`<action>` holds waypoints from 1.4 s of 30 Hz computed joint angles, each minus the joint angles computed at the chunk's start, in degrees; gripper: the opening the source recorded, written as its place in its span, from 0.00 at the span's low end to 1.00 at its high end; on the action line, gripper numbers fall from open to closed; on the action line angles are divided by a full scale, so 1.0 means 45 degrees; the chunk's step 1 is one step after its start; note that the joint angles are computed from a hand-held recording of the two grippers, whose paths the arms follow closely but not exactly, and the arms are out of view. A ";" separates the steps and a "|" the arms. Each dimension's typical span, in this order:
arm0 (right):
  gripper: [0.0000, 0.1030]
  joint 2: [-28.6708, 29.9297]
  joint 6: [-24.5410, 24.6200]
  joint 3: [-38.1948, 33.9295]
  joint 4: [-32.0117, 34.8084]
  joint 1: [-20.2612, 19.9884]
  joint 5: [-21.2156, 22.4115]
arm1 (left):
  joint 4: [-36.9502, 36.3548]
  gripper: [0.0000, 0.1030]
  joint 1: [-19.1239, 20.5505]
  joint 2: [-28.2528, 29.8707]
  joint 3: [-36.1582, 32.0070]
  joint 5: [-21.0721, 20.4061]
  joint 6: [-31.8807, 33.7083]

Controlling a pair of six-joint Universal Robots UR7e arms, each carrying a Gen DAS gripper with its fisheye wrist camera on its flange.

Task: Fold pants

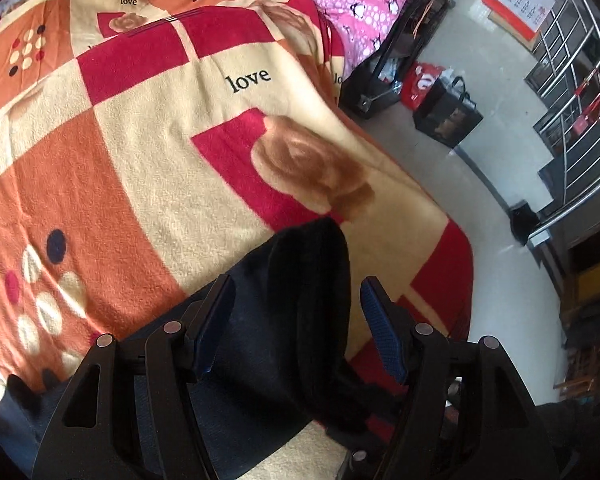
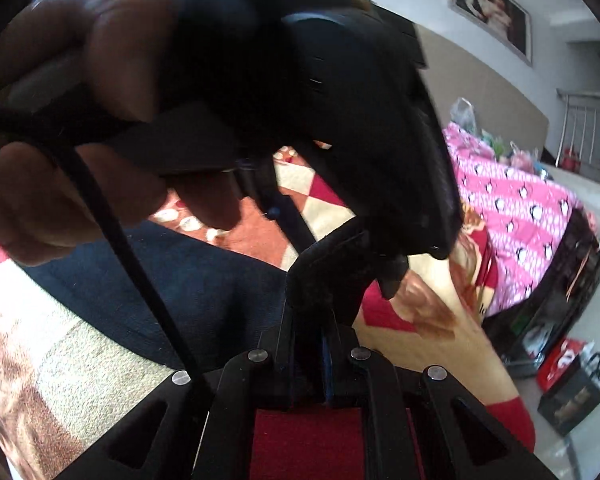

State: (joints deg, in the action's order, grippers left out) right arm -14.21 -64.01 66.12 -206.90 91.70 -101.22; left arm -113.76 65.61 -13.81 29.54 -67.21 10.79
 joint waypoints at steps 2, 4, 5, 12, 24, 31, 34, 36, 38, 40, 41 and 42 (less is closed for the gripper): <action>0.09 0.0055 -0.0218 0.0037 -0.0226 0.0052 0.0021 | -0.0100 0.56 0.0083 -0.0035 0.0062 -0.0078 -0.0256; 0.09 0.0130 -0.0439 0.0046 -0.0447 0.0087 0.0004 | -0.0138 0.38 0.0146 0.0044 -0.0042 0.0032 -0.0305; 0.09 0.0182 -0.0647 0.0069 -0.0626 0.0122 -0.0003 | -0.0217 0.32 0.0192 -0.0012 0.0051 0.0061 -0.0440; 0.09 0.0391 -0.1606 0.0049 -0.0875 0.0433 -0.0243 | -0.2343 0.10 0.0517 -0.1586 0.2608 -0.0868 -0.0254; 0.09 0.1576 -0.3291 -0.1074 0.1581 0.1935 -0.0748 | -0.5006 0.10 0.1936 -0.5000 0.6771 -0.1035 -0.0415; 0.09 0.2793 -0.3398 -0.2676 0.2829 0.2479 -0.1231 | -0.5294 0.10 0.2433 -0.5537 0.7287 -0.0751 -0.0414; 0.09 0.3051 -0.3425 -0.3057 0.3206 0.2553 -0.1370 | -0.5469 0.11 0.2544 -0.5653 0.7475 -0.0778 -0.0362; 0.09 0.3252 -0.3488 -0.3339 0.3454 0.2601 -0.1619 | -0.5716 0.27 0.2524 -0.5594 0.7537 -0.0201 0.0019; 0.13 0.3470 -0.3578 -0.4003 0.4103 0.2468 -0.1766 | -0.6216 0.43 0.2551 -0.5573 0.7641 0.0250 0.0015; 0.22 0.3235 -0.3388 -0.3640 0.4266 0.2422 -0.1537 | -0.6674 0.44 0.2601 -0.5742 0.7881 0.0369 -0.0084; 0.26 0.2976 -0.3255 -0.3235 0.4312 0.2382 -0.1308 | -0.7040 0.44 0.2562 -0.5844 0.8057 0.0666 -0.0109; 0.33 0.2522 -0.3108 -0.2519 0.4280 0.2287 -0.0759 | -0.7614 0.44 0.2462 -0.5975 0.8336 0.1182 -0.0101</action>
